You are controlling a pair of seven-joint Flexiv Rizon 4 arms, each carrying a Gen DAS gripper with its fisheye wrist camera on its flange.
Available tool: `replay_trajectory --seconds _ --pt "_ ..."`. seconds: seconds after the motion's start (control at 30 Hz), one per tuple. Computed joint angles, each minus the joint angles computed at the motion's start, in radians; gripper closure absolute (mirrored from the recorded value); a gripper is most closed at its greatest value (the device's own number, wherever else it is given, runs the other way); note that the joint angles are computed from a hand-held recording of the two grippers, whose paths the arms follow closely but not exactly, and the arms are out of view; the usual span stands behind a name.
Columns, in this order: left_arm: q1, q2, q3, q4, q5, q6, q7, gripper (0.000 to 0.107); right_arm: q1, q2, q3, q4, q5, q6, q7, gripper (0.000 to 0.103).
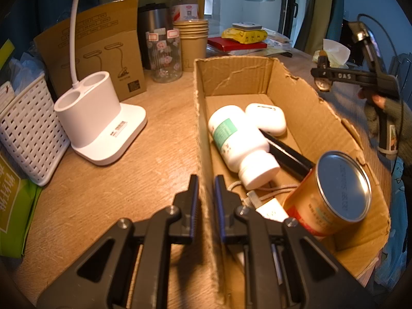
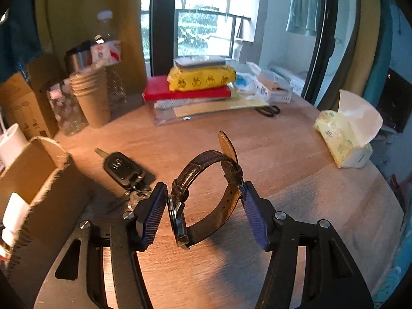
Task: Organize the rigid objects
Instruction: 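Lift the watch into the box and open the right tool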
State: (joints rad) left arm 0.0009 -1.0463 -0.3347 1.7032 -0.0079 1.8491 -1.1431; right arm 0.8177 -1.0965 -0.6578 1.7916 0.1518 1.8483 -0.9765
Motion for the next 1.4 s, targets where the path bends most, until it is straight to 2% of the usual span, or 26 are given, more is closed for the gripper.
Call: replay_trajectory --seconds 0.3,0.67,1.1,1.4 --pt "0.001 0.000 0.000 -0.001 0.002 -0.001 0.000 0.093 0.101 0.047 -0.043 0.060 0.053 0.067 -0.068 0.041" --pt "0.001 0.000 0.000 -0.001 0.002 -0.001 0.000 0.093 0.182 0.092 -0.039 0.043 0.097 0.094 -0.184 0.041" --pt "0.001 0.000 0.000 -0.002 0.001 -0.001 0.000 0.093 0.185 0.075 0.013 -0.065 0.058 0.052 -0.245 0.041" --pt "0.000 0.000 0.000 -0.002 0.001 -0.001 0.000 0.093 0.125 0.053 0.084 -0.131 -0.026 0.004 -0.219 0.041"
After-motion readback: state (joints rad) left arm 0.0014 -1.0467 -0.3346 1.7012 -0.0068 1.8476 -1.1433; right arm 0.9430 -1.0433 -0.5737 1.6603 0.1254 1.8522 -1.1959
